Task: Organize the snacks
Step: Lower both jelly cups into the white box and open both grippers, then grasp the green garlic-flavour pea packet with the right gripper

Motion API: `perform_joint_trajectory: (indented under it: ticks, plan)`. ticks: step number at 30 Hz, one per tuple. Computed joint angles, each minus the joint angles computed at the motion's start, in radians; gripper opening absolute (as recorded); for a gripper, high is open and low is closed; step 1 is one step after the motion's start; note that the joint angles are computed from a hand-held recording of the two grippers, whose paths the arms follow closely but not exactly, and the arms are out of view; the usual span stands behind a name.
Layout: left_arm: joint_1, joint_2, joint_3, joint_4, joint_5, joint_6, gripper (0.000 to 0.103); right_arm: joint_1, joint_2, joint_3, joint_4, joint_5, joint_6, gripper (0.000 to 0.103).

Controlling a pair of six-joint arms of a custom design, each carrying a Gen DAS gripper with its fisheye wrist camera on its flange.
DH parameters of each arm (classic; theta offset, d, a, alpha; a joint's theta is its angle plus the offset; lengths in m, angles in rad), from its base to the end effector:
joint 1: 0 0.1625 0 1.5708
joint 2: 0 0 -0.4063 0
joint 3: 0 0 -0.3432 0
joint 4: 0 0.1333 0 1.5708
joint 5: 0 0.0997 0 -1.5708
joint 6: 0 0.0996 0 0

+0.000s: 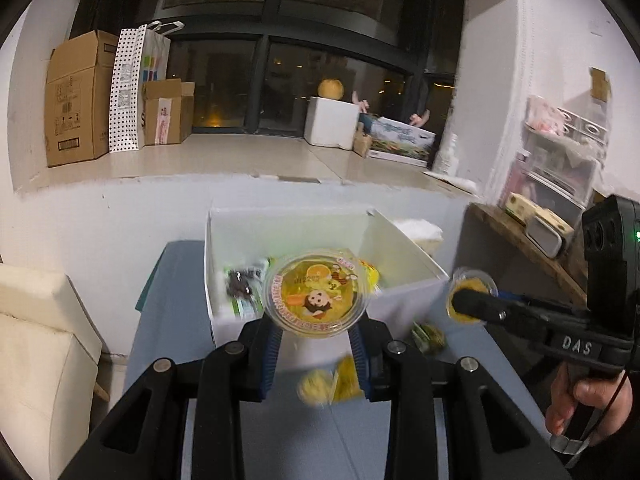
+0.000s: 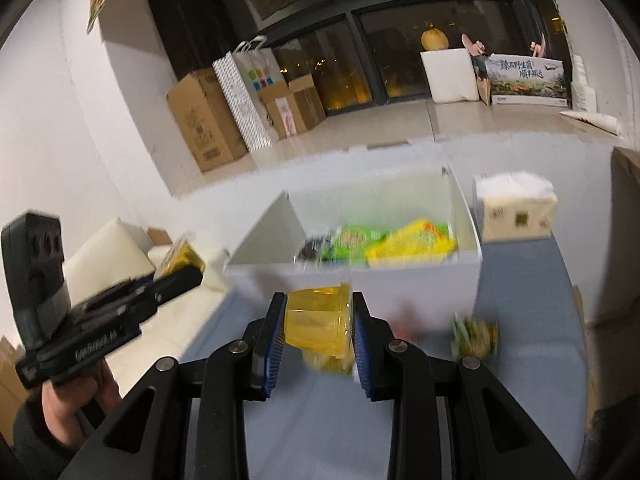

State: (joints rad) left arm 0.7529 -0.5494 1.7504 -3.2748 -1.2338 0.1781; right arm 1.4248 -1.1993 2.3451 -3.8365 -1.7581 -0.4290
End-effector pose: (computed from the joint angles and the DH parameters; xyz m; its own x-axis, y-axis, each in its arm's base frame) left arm -0.3265 -0.5338 0.0204 -0.6363 0.6766 -0.3705 0.7641 0.4869 -0.4231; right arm 0.0524 -0.4327 0.2755 -0.8882 0.1014 0.4482 -0.3365 0.5205 -0.7847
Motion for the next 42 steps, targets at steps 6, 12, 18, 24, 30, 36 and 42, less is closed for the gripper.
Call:
perform_joint_trajectory:
  ticks: [6,12,18,24,30,36,42]
  plan:
    - [0.029,0.104,-0.225,0.163,0.032,0.008,0.035,0.011,0.045,-0.202,0.167,-0.068,0.004,0.033]
    - [0.045,0.185,-0.352,0.276,0.098,-0.003,0.076,-0.009,0.081,-0.307,0.244,-0.14,0.03,0.048]
    - [0.048,0.185,-0.318,0.23,0.098,-0.012,0.103,-0.049,0.033,-0.217,0.145,-0.07,0.056,0.103]
    - [0.029,0.152,-0.231,0.193,0.117,-0.039,0.103,-0.065,-0.042,-0.087,0.062,-0.02,0.056,0.103]
    - [-0.013,0.055,0.008,0.067,0.101,-0.067,0.103,-0.071,-0.102,0.122,-0.116,0.006,0.008,0.103]
    - [-0.061,-0.005,0.248,-0.081,0.1,-0.122,0.103,-0.175,-0.053,0.324,-0.311,0.073,0.02,0.103]
    - [-0.114,-0.005,0.357,-0.137,0.125,-0.157,0.103,-0.262,0.066,0.394,-0.452,0.104,-0.008,0.103]
